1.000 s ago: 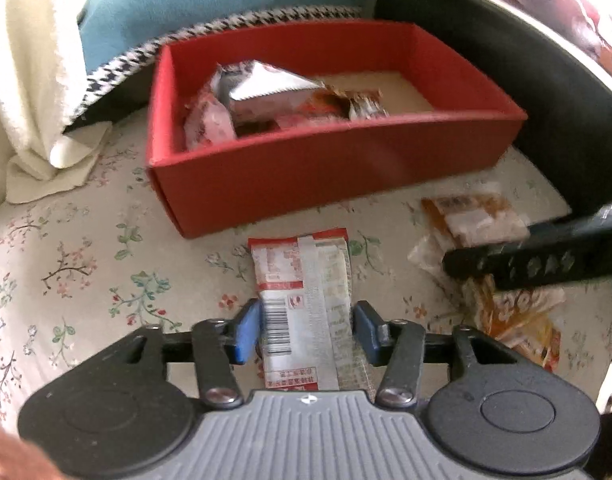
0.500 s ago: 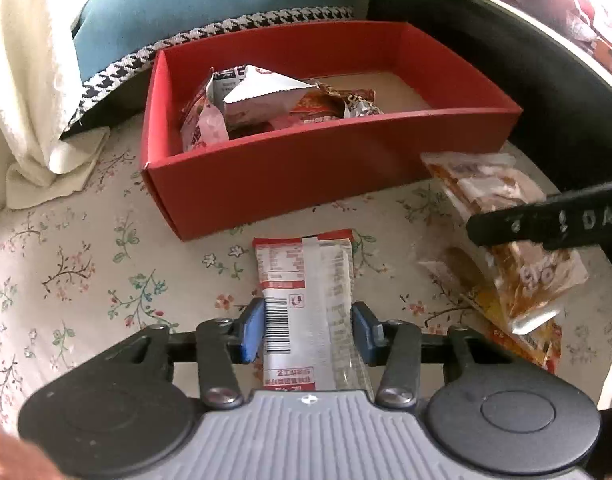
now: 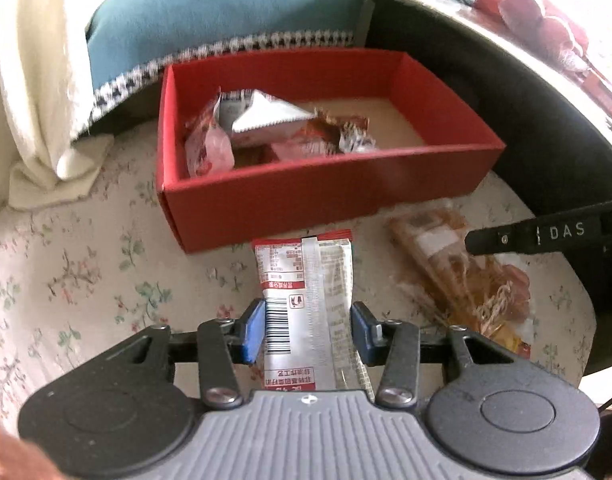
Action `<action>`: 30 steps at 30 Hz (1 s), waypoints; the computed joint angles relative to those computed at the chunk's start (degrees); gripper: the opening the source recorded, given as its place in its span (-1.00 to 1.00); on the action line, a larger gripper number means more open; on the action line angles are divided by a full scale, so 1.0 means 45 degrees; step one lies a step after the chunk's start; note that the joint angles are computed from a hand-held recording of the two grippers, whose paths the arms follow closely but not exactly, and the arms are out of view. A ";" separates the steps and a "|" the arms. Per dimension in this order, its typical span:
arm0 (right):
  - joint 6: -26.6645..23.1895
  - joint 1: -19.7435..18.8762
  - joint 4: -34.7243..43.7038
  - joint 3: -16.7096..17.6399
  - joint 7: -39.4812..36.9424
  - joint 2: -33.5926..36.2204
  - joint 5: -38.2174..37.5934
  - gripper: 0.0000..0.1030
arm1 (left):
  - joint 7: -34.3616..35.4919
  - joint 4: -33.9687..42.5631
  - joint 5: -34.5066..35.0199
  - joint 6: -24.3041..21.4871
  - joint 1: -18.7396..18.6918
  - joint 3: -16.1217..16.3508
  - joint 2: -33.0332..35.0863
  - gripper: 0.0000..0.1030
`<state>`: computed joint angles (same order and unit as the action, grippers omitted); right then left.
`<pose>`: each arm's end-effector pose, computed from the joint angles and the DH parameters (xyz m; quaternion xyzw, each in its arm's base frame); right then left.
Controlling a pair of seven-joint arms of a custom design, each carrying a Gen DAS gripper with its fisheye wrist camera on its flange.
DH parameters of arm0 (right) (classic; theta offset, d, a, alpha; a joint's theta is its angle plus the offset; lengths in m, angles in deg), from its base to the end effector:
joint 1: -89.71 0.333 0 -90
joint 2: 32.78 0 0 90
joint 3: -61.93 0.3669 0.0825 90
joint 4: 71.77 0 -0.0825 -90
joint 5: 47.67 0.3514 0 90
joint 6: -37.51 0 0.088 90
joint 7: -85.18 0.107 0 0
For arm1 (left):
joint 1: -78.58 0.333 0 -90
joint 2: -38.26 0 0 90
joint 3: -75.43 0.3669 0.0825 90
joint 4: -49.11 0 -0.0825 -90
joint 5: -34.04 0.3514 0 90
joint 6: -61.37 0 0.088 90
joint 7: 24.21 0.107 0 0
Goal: Organize snacks
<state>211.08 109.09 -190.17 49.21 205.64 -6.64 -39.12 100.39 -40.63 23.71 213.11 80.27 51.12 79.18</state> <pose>0.6302 0.0774 0.3436 -0.4881 0.8337 -0.1301 0.2234 0.7131 -0.2090 0.3531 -0.4045 0.8735 -0.2676 0.0432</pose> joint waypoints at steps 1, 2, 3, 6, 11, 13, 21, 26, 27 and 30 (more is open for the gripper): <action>-0.0040 0.0116 0.0006 -0.0123 0.0100 0.0043 -0.0030 0.10 | -0.0022 -0.0004 0.0006 -0.0076 0.0004 0.0008 -0.0001 -0.26; -0.0165 0.0241 0.0093 -0.0258 0.0200 0.0104 -0.0096 0.33 | 0.0061 -0.0032 -0.0033 -0.0155 0.0071 -0.0066 -0.0009 -0.26; -0.0229 0.0307 0.0203 -0.0314 0.0217 0.0178 -0.0200 0.48 | 0.0141 -0.0045 -0.0093 -0.0206 0.0134 -0.0134 -0.0013 -0.26; -0.0174 -0.0198 0.0581 0.0354 -0.0256 0.0362 -0.0083 0.55 | 0.0288 -0.0012 -0.0304 -0.0415 0.0238 -0.0246 -0.0013 -0.25; -0.1747 0.0997 0.1643 -0.0737 -0.0317 0.1053 -0.1609 0.63 | 0.0397 0.0168 -0.0467 -0.0664 0.0199 -0.0153 0.0047 -0.25; -0.2280 0.0781 0.1925 -0.0477 -0.0284 0.1279 -0.1783 0.47 | 0.0327 0.0240 -0.0455 -0.0762 0.0122 -0.0023 0.0081 -0.25; -0.0678 0.0079 0.0564 0.0191 -0.0039 0.0300 -0.1370 0.05 | 0.0556 0.0142 -0.0695 -0.0742 0.0268 -0.0159 -0.0017 -0.25; -0.0340 -0.0641 0.0387 0.1010 -0.0777 0.0219 -0.0458 -0.28 | 0.0621 0.0271 -0.1031 -0.0698 0.0282 -0.0239 -0.0030 -0.25; -0.0231 -0.0754 0.0373 0.1176 -0.0976 0.0218 -0.0283 -0.28 | 0.0585 0.0283 -0.1036 -0.0706 0.0246 -0.0203 -0.0029 -0.25; 0.0307 -0.2093 0.0330 0.2798 -0.2178 0.0164 0.0990 -0.29 | 0.0478 0.0363 -0.1010 -0.0827 0.0160 -0.0099 0.0020 -0.25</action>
